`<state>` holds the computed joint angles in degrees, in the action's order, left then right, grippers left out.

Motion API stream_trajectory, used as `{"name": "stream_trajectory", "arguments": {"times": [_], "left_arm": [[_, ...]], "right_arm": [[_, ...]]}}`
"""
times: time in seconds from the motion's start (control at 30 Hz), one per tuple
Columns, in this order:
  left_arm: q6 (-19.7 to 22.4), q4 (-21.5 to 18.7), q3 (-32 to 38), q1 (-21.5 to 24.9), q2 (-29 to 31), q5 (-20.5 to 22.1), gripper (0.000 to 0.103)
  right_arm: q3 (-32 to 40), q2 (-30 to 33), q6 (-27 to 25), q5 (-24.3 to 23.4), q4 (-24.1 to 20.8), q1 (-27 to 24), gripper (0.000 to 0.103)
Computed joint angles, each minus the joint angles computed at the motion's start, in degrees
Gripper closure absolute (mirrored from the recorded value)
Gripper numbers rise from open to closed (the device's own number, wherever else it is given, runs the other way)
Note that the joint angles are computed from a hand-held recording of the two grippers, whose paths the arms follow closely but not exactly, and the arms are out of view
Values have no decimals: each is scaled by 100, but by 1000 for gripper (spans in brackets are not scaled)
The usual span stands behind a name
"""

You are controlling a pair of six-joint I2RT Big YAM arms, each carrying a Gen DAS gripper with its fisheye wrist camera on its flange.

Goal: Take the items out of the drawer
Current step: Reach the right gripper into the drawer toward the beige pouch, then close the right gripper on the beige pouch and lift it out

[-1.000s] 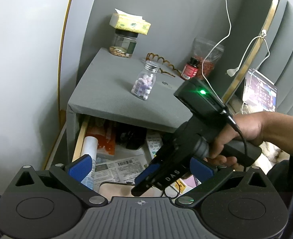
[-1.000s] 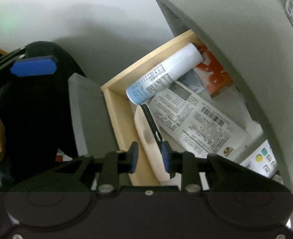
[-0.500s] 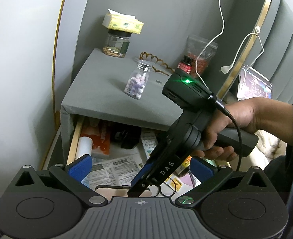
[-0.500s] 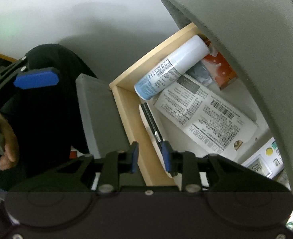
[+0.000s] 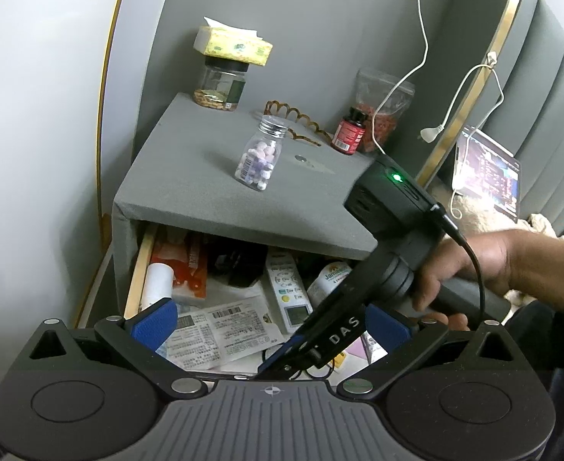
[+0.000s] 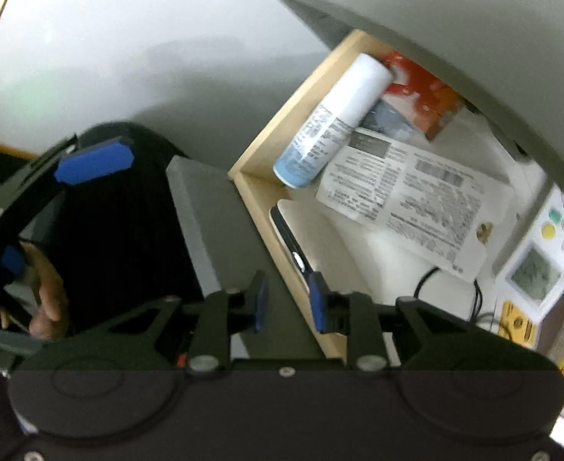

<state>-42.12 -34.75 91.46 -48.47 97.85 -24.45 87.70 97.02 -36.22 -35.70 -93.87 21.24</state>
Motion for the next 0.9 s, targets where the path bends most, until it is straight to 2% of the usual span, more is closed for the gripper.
{"name": "stream_trajectory", "arguments": {"times": [0.1, 0.23, 0.27, 0.43, 0.7, 0.77, 0.83, 0.9], "left_arm": [[9, 17, -21, -10, -16, -15, 0], [-14, 14, -12, -15, -8, -10, 0], [-10, 17, -7, -16, -4, -2, 0], [17, 16, -23, -25, -16, -9, 0], [-129, 58, -69, 12, -43, 24, 0], [-120, 69, -62, 17, -36, 38, 0], [-116, 79, -67, 18, -38, 36, 0], [-121, 84, -77, 18, -45, 34, 0]], "right_arm": [[-192, -181, 66, -141, 225, -175, 68], [-474, -470, 668, -265, 1061, -410, 62], [-555, -538, 870, -241, 1352, -447, 57], [-902, -722, 1498, 200, 2305, -382, 43], [-910, -305, 2068, 337, 1963, -348, 43], [-1014, -331, 2277, 263, 2202, -295, 43], [-1074, -359, 2448, 107, 2415, -238, 46], [-931, -279, 2328, 28, 2174, -161, 56]]}}
